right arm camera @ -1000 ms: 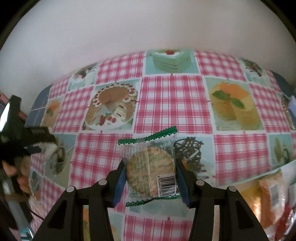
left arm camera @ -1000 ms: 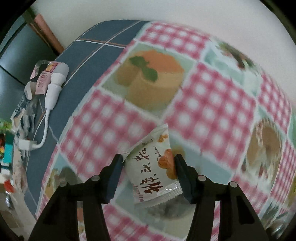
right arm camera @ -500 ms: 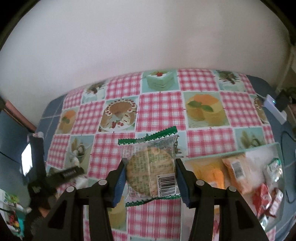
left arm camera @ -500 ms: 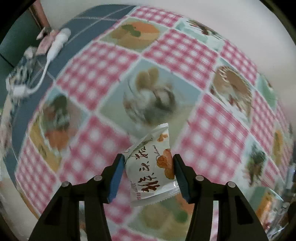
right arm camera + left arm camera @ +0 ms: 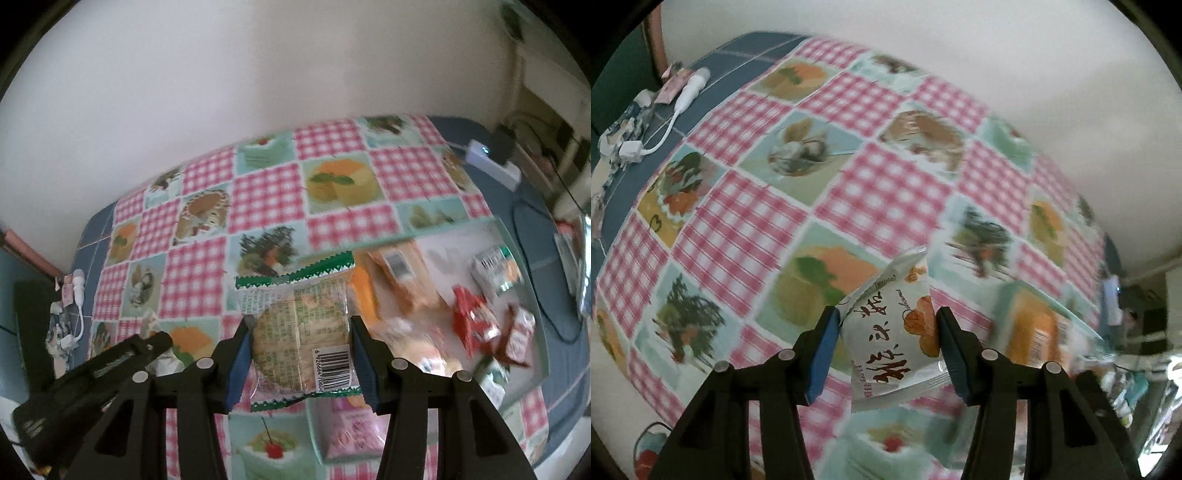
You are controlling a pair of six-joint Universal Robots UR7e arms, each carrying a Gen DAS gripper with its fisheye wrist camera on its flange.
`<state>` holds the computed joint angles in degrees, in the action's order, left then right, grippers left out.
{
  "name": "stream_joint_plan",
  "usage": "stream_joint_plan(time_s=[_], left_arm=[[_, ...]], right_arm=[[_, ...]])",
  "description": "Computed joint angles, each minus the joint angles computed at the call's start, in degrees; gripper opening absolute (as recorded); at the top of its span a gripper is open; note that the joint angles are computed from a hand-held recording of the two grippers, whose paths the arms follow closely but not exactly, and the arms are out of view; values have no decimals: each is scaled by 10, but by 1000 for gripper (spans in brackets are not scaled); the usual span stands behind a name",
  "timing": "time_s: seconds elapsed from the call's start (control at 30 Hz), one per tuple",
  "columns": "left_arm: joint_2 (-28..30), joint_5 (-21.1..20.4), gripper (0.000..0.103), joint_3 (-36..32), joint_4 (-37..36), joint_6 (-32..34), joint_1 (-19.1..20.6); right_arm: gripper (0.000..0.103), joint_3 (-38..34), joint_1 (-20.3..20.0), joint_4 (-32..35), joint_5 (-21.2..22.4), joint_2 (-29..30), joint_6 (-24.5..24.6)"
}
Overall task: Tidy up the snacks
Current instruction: 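Carry the pastry packet and cracker packet over the white tray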
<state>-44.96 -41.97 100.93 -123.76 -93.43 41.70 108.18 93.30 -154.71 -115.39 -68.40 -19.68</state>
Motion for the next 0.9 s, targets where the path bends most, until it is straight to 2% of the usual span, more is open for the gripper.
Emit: stream_joint_plan(time_s=[0.17,0.33,0.47,0.6,0.9], left_arm=[[15,5,55,-18,28,23,-43],[31,1,56,-38,20,78,-59],[56,-11,56,-62,16,119,-63],[86,-43,56,-84,-19,177,-60],[149,-86,56,-147,-5,248,-54]], right_arm=[[53,20,-20,0,3,-34,9],[53,25,-42,6,5,-58,23],[53,14,-58,8,1,-61,39],[53,-8,-79,30,-10,-54,63],[53,-47,-119,73,-30,-45,114]])
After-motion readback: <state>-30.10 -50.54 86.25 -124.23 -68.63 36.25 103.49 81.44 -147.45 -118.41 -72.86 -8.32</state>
